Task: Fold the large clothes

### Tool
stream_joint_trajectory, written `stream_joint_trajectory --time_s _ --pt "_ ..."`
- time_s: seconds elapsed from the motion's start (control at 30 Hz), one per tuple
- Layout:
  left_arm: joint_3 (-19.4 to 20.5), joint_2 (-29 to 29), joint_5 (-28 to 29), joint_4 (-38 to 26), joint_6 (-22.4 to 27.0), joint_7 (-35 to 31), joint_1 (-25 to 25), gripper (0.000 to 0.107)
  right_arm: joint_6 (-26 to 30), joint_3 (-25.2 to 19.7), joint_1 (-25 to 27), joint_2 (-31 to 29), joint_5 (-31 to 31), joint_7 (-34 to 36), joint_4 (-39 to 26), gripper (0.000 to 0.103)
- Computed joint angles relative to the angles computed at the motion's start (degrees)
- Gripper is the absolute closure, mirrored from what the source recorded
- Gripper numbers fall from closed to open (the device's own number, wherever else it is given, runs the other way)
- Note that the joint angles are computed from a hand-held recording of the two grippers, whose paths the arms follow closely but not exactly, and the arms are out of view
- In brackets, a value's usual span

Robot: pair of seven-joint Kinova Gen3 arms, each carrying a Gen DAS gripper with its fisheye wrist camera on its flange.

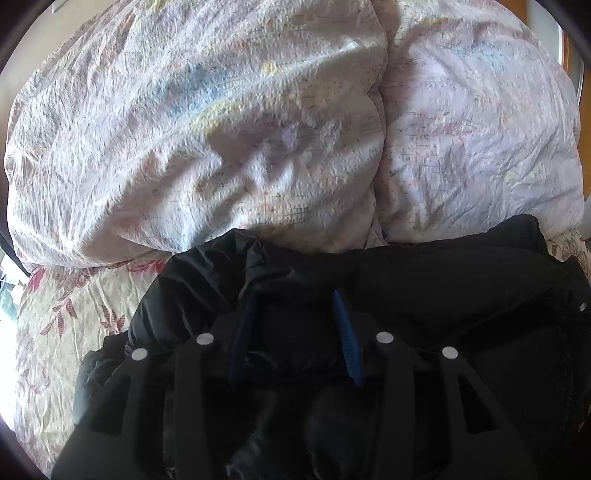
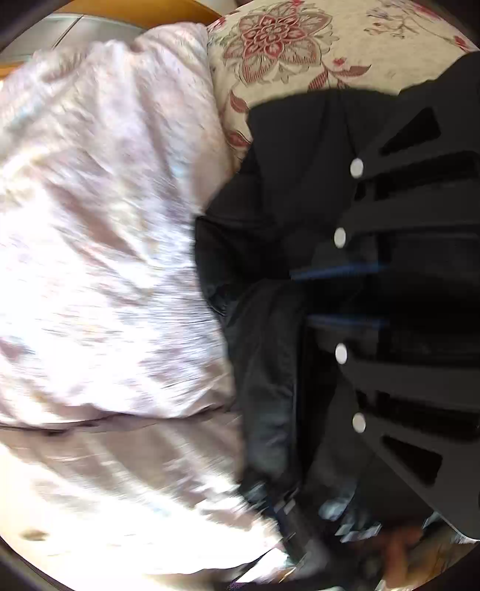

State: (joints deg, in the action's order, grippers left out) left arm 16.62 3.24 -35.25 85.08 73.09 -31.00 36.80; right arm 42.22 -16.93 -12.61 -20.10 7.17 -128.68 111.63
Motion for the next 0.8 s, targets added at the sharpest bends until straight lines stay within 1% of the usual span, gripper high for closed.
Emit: stream_joint_trajectory --time_s 0.07,0.1,0.13,0.2,0.27,0.3,0.33,0.4,0.47,0.6,0.67,0.8 --pt "0.05 -0.1 -0.36 0.75 -0.49 0.86 0.15 0.063 -1.9 -2.52 1.85 -1.67 1.63 -2.96 -0.27 0.081" --pt "0.1 -0.2 -0.47 1.0 -0.58 1.17 0.2 0.062 -2.27 -4.08 2.32 -1.44 2.78 -3.85 -0.96 0.081" --pt "0.17 -0.38 -0.72 1.4 -0.73 1.56 0.27 0.062 -1.7 -4.58 2.01 -0.88 3.56 -4.13 -1.77 0.081" --pt "0.33 -1.05 -1.02 2.88 -1.25 2.54 0.32 0.062 -2.23 -7.44 2.62 3.02 6.07 -4.87 -4.24 0.081" --pt "0.86 -0.92 -1.64 3.17 -1.08 3.46 0.49 0.061 -0.76 -9.2 2.09 7.24 10.07 -7.79 -6.81 0.082" --pt "0.9 -1.06 -1.85 3.57 -1.22 3.82 0.48 0.058 0.59 -10.74 2.5 9.17 11.75 -9.4 -7.39 0.082" --pt "0.93 -1.22 -1.99 3.91 -1.36 4.14 0.42 0.057 1.89 -11.23 2.13 10.05 12.74 -10.51 -7.35 0.082" --pt "0.75 -2.31 -1.56 5.56 -3.1 5.0 -0.1 0.051 3.45 -10.27 -0.04 11.12 13.36 -10.72 -5.92 0.085" --pt "0.67 -3.54 -0.87 7.53 -5.34 5.0 -1.27 0.049 3.92 -10.63 -1.1 11.42 15.7 -11.9 -5.05 0.085" --pt "1.86 -4.19 -1.89 9.94 -6.64 6.67 -2.37 0.046 6.16 -8.25 -4.1 13.51 15.52 -11.19 -6.33 0.085" --pt "2.16 -4.28 -2.38 11.14 -7.57 7.38 -2.82 0.043 5.92 -7.41 -5.51 14.2 16.48 -12.13 -5.92 0.085" --pt "2.57 -3.17 -4.43 12.91 -8.29 10.12 -2.79 0.039 4.9 -6.87 -8.38 14.73 21.43 -17.25 -4.02 0.085"
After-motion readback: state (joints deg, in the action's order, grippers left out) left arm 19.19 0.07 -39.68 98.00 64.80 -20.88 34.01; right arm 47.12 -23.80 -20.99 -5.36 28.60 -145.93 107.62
